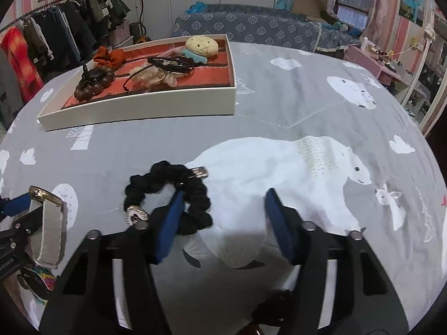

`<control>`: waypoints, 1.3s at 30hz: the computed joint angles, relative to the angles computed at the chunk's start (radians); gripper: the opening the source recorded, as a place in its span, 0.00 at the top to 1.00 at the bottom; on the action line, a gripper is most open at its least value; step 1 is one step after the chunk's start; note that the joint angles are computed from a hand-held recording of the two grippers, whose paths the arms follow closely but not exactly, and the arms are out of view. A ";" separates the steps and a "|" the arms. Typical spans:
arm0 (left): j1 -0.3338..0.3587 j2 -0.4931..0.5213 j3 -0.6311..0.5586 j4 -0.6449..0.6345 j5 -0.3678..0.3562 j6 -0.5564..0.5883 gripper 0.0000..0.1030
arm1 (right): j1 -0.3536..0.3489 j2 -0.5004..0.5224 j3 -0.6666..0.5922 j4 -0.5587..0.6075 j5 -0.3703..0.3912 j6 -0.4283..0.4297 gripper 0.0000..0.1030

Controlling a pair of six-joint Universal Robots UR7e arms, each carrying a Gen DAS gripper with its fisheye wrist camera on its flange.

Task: Organize jewelry
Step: 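Grasp the white-band watch with the left tool while the right tool grasps the black scrunchie, then carry the watch and scrunchie into the tray and open both tools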

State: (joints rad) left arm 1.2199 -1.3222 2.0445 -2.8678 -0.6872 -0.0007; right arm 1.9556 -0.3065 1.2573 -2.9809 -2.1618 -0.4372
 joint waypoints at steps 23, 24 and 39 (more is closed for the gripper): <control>-0.026 -0.017 0.035 -0.151 -0.060 0.116 0.93 | -0.002 -0.060 0.094 -0.158 0.115 -0.016 0.89; -0.032 -0.018 0.036 -0.177 -0.055 0.134 0.93 | 0.000 -0.065 0.096 -0.163 0.123 -0.018 0.89; -0.025 0.054 -0.167 -0.283 -0.026 0.303 0.93 | 0.038 -0.006 -0.104 -0.092 0.184 0.003 0.89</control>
State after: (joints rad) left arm 1.1946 -1.2681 1.8771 -3.1508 -0.7127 0.3025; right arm 1.9940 -0.3121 1.1538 -3.0731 -1.9782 -0.4346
